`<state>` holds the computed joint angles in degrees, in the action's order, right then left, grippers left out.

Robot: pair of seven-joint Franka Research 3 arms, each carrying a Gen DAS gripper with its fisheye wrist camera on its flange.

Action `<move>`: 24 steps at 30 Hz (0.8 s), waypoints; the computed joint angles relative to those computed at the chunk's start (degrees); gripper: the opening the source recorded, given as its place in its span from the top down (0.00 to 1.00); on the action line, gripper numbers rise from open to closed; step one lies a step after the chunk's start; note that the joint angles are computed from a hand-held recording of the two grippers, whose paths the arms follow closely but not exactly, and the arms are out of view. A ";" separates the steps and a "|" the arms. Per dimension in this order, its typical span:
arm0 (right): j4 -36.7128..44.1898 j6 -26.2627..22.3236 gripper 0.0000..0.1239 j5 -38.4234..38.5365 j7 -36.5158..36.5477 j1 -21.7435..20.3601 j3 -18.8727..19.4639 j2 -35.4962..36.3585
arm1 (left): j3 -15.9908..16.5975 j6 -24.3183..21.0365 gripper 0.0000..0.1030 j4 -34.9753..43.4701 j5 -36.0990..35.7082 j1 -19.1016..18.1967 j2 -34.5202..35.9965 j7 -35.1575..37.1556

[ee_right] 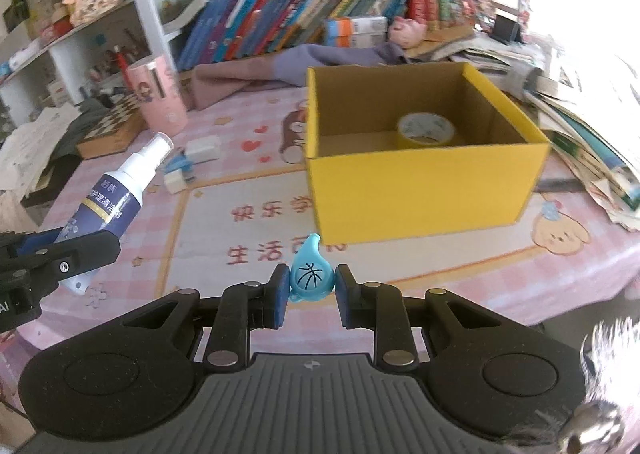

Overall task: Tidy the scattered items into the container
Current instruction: 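Lift the blue toy and spray bottle and carry both toward the yellow box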

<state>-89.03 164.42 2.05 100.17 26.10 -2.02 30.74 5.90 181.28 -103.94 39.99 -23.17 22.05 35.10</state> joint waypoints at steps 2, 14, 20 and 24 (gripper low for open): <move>-0.74 -0.24 0.82 -0.40 1.38 0.51 -1.08 -0.47 | -3.61 -0.26 0.70 0.72 -1.72 2.72 0.70 3.00; -1.74 0.50 0.82 -3.92 8.83 1.01 -4.58 -0.91 | -14.35 -1.22 0.70 7.96 -12.67 9.42 6.73 19.98; 1.76 0.29 0.82 -4.86 10.14 -0.02 -5.20 1.23 | -17.51 -3.23 0.70 15.81 -16.76 10.41 12.03 27.46; 4.51 0.89 0.82 -4.70 9.94 -1.13 -5.21 2.94 | -18.28 -4.32 0.70 20.65 -19.03 10.06 15.20 31.05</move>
<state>-84.52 165.31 -2.66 110.11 24.97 -7.23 33.68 -12.37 176.96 -83.29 20.96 -13.12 37.25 66.15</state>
